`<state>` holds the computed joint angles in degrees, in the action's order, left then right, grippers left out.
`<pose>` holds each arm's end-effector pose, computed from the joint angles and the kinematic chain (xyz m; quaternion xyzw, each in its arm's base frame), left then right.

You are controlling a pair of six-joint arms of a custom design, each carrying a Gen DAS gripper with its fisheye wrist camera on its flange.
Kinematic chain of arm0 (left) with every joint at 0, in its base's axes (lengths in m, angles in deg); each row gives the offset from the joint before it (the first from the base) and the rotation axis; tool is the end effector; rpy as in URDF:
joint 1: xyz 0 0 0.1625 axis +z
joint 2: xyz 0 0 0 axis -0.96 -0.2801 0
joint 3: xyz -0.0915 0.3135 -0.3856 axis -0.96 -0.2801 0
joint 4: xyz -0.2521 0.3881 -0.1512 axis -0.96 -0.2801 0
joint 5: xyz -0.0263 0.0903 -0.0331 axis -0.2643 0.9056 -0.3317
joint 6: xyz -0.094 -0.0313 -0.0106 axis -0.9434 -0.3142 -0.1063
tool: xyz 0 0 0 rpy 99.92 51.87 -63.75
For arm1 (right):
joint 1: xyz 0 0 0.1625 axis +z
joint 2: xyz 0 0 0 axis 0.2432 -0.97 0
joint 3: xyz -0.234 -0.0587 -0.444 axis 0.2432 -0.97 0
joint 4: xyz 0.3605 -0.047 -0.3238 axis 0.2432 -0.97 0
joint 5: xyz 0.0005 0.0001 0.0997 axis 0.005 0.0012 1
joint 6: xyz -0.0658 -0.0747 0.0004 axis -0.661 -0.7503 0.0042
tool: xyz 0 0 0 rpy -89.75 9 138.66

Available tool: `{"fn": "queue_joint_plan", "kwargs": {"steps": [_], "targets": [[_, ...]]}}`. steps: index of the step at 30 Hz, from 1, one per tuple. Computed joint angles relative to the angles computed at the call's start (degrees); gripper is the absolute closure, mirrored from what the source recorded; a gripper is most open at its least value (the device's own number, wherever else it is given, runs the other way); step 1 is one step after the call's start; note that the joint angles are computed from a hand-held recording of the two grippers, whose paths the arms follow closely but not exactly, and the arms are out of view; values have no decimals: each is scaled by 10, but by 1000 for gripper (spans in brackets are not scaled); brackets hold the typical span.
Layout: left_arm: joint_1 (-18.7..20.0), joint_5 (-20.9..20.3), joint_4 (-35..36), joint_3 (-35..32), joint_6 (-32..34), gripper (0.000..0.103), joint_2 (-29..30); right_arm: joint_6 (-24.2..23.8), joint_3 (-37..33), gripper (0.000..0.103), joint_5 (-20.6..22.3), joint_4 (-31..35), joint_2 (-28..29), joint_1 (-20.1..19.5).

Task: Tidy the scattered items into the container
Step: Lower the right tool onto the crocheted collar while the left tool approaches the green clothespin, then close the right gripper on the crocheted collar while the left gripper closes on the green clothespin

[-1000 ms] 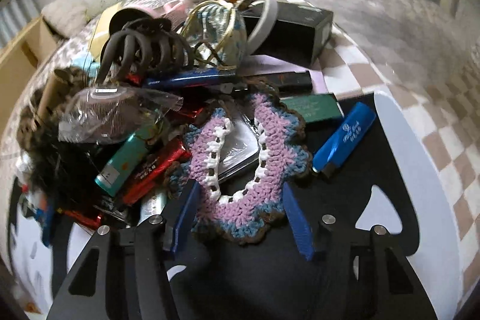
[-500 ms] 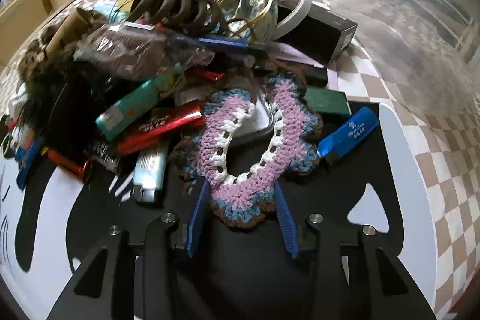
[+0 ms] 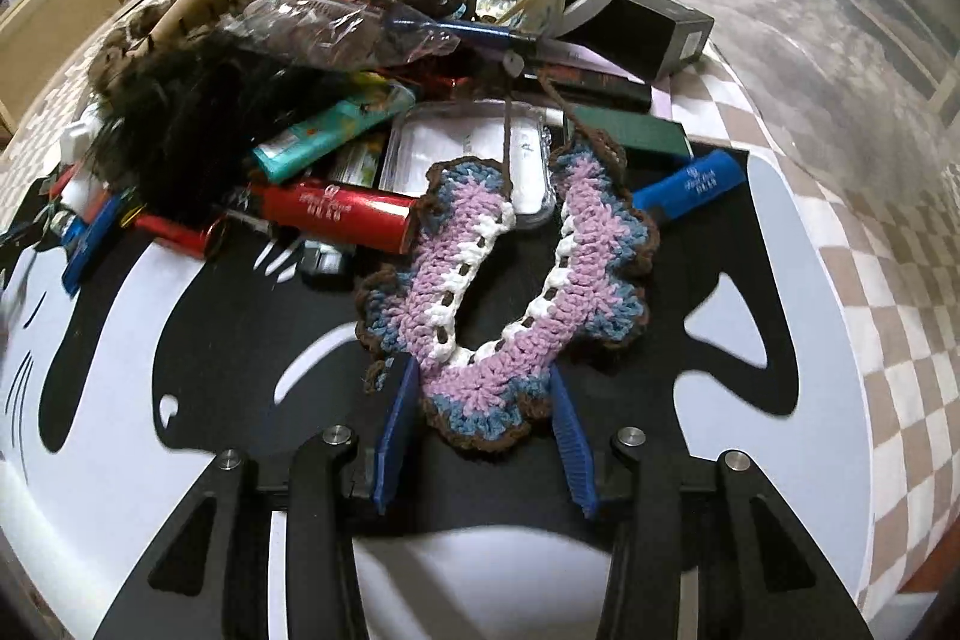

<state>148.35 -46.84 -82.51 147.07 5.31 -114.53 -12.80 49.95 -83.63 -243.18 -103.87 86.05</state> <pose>0.0177 -0.6624 0.2358 0.2267 0.8909 -0.2283 0.3206 0.1546 -0.5354 0.0271 0.0082 -0.8892 0.2380 0.3907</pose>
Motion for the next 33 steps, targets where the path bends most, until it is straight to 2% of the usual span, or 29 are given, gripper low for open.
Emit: {"fn": "queue_joint_plan", "kwargs": {"steps": [1, 3, 6, 15, 22, 28, 30, 31, 32, 33], "targets": [[0, -4, 5, 0, -4, 76, -2, 4, 3, 58, 0, 2, -1, 2], [1, -11, 14, 0, -14, 80, -6, 13, 9, 58, 1, 5, -4, 4], [4, -25, 34, 0, -38, 97, -15, 19, 20, 58, 4, 5, -10, 5], [1, -34, 68, 21, -75, 99, -42, 47, 62, 58, 19, 4, -26, 14], [-12, -17, 101, 48, -93, 99, -68, 61, 89, 58, 37, 6, -40, 18], [-28, -6, 120, 73, -101, 99, -84, 55, 96, 57, 49, 21, -49, 26], [-31, -9, 127, 80, -107, 99, -90, 68, 99, 49, 60, 28, -56, 27], [-32, -9, 129, 82, -108, 99, -92, 86, 102, 36, 71, 30, -61, 27], [-33, -10, 132, 84, -111, 99, -94, 102, 103, 29, 78, 29, -66, 25], [-34, -11, 136, 86, -114, 99, -97, 116, 104, 29, 84, 26, -70, 21]]}}
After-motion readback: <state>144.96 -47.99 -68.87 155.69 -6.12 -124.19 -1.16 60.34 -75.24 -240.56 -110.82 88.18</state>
